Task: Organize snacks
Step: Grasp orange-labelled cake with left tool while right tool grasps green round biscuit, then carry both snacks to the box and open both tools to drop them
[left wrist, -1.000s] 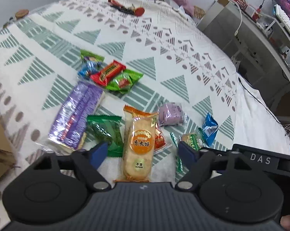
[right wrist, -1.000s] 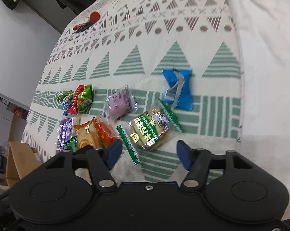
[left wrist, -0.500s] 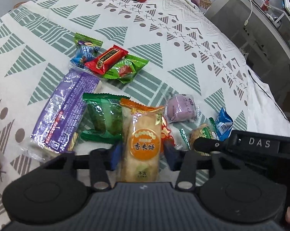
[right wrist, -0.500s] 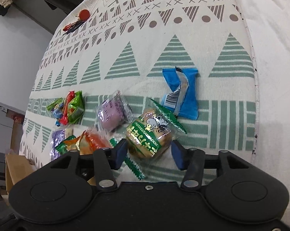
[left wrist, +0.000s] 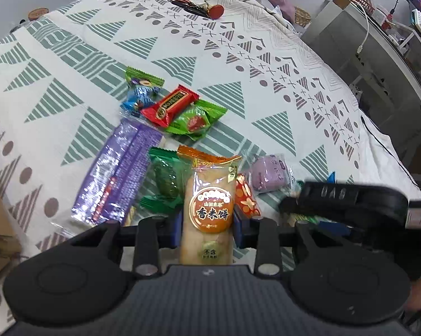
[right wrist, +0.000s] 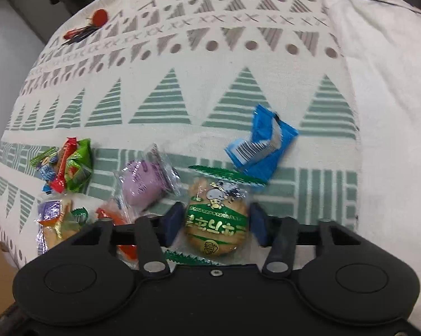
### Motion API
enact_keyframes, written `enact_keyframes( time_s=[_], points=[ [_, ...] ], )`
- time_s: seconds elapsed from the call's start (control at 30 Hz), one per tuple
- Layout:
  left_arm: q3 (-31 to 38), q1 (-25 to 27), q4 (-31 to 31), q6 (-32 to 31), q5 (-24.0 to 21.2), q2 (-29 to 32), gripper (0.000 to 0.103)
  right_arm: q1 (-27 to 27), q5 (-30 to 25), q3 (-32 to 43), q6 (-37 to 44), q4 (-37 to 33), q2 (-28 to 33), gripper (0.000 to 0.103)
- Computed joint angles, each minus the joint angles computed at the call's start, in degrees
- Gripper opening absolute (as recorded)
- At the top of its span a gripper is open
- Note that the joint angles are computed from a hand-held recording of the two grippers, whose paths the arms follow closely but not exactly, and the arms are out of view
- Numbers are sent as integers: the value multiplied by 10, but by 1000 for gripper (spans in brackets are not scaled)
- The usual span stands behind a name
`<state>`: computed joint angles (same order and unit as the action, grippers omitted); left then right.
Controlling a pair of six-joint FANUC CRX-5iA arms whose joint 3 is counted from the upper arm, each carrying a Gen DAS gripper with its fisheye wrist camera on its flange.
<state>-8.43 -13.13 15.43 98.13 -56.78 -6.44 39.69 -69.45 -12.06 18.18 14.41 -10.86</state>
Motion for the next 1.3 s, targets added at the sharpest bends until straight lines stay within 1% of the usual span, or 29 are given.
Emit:
enact_keyframes(
  time_s=[0.1, 0.17, 0.3, 0.4, 0.57, 0.77, 1.0, 1.17, 1.3],
  points=[
    [9, -4, -11, 1, -3, 1, 34, 10, -16, -4, -15, 0, -13, 48],
    [16, -6, -19, 3, -9, 0, 34, 11, -12, -10, -38, -8, -32, 48],
    [15, -4, -21, 7, -8, -16, 34, 41, 0, -29, -80, 28, -67, 48],
    [14, -2, -21, 17, -13, -32, 34, 54, 13, -26, -82, 23, -80, 48],
    [20, -1, -31, 17, -27, -61, 34, 85, -2, -16, -69, 37, -88, 48],
    [16, 17, -28, 14, -47, -95, 34, 129, -17, -10, -75, 74, -99, 48],
    [-3, 66, -10, -3, -70, -149, 34, 185, -25, 6, -91, 119, -100, 48],
    [-14, 113, 9, -32, -88, -179, 34, 216, -12, 11, -95, 143, -99, 48],
    [-22, 157, 29, -62, -102, -200, 34, 236, -15, 21, -92, 161, -86, 48]
  ],
)
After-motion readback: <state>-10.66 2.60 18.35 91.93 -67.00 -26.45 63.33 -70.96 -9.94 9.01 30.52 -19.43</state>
